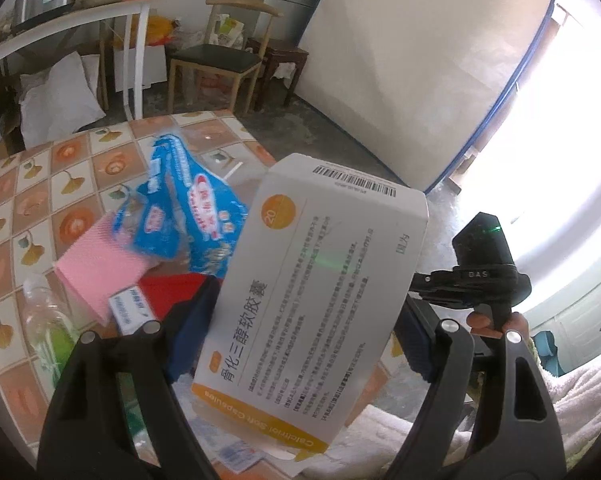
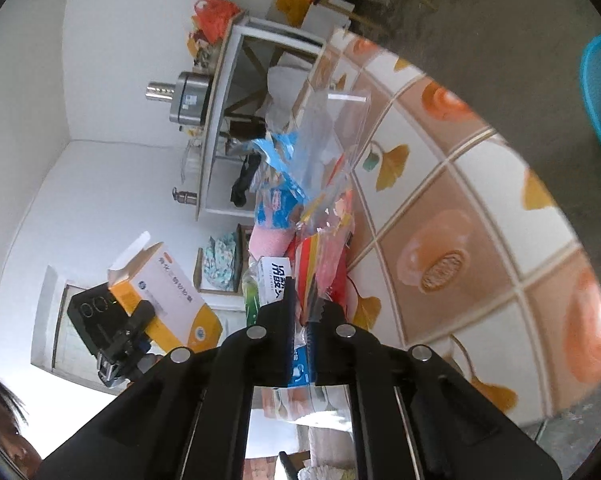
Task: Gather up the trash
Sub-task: 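Carry both items to the blue wastebasket and open both tools over it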
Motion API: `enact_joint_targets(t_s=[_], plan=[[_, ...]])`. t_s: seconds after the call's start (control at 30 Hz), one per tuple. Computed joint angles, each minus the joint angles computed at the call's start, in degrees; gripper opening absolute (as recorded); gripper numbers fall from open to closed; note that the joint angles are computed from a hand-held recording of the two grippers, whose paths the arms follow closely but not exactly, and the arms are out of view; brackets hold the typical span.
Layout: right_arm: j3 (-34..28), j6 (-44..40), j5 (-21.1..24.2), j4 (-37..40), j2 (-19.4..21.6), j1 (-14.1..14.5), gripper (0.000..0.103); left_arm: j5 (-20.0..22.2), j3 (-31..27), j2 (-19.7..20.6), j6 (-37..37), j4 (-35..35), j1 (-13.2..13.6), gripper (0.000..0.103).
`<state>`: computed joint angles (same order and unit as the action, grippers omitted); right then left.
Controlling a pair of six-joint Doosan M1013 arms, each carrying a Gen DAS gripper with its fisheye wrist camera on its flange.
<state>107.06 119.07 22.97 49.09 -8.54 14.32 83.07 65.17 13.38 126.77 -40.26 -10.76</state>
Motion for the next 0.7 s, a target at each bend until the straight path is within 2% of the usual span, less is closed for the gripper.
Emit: enact_joint_targets(t_s=[0.13, 0.27, 0.33, 0.4, 0.47, 0.53, 0.63, 0.7], plan=[[1.1, 7.6, -1.1, -9.2, -3.3, 0.5, 0.005, 0.1, 0.2, -0.3, -0.9, -0.3, -1.5, 0.077], [2.0, 22.4, -1.7, -26.6, -7.1, 1.0, 0.005, -0.1, 0.0, -0.4, -1.4, 0.1, -4.0, 0.077], [2.5, 32.1, -0.7, -37.7, -9.2, 1.2, 0.005, -0.1, -0.3, -0.1, -2.0, -0.1, -5.7, 0.077], [2.8, 41.6, 1.4, -48.7, -11.1, 1.3, 0.005, -0.3, -1.2, 0.6, -3.1, -0.2, -7.9, 0.077], [3.3, 48.1, 3.9, -56.1, -12.9, 0.9, 0.005, -0.2, -2.3, 1.5, -4.3, 0.0, -10.0, 0.077], [4.0, 55.5, 7.5, -63.9, -14.5, 0.6, 0.005, -0.1, -4.0, 3.1, -6.4, 1.2, -13.3, 0.077], [4.8, 61.5, 14.0, -71.3, -16.0, 0.2, 0.005, 0.7, -5.9, 5.5, -8.5, 2.6, -17.4, 0.078], [5.8, 62.1, 17.4, -72.1, -16.8, -1.2, 0.005, 1.6, -7.2, 7.6, -10.9, 4.9, -20.5, 0.078]])
